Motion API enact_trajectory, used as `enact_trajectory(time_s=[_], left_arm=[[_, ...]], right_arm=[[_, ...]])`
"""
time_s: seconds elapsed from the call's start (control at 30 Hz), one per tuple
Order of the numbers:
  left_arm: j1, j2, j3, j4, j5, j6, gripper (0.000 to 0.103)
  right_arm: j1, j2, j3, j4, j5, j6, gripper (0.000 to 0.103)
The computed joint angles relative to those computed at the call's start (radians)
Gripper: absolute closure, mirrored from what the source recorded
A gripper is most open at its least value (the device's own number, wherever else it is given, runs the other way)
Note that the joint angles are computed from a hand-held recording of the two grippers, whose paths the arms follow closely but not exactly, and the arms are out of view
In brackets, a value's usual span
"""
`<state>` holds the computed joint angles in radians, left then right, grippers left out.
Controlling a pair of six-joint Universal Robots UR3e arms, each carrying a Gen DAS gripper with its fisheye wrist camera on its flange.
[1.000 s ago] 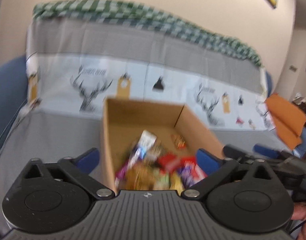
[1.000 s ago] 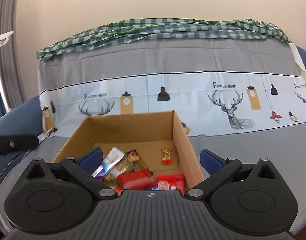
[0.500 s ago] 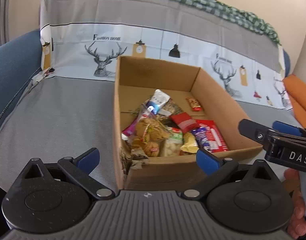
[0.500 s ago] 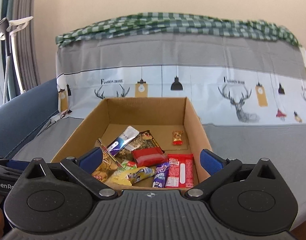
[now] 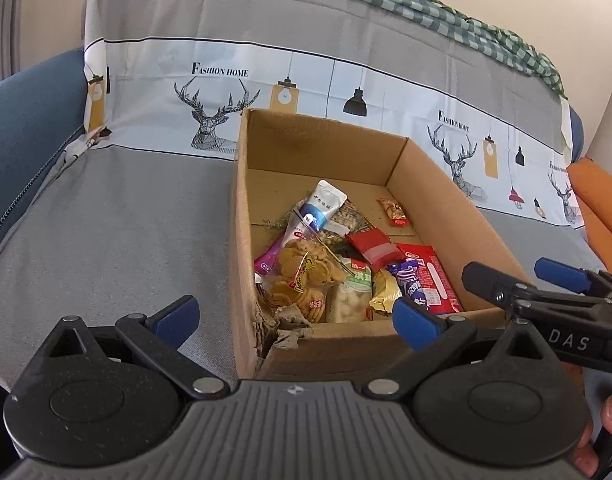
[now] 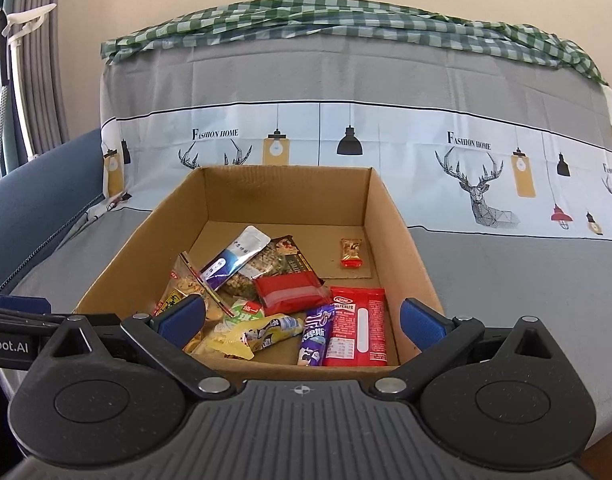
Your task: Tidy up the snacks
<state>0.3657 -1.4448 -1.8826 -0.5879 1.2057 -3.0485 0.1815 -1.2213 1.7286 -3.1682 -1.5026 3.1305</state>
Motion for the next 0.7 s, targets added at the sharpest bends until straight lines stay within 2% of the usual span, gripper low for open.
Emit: enact_trajectory(time_s=[0.7], left_arm=[[-0.014,0.002,-0.016,0.031,-0.010,0.025,0.001]], right_arm=[[0.003,0.010,-0.001,-0.017,-0.007,-0.008,0.001]])
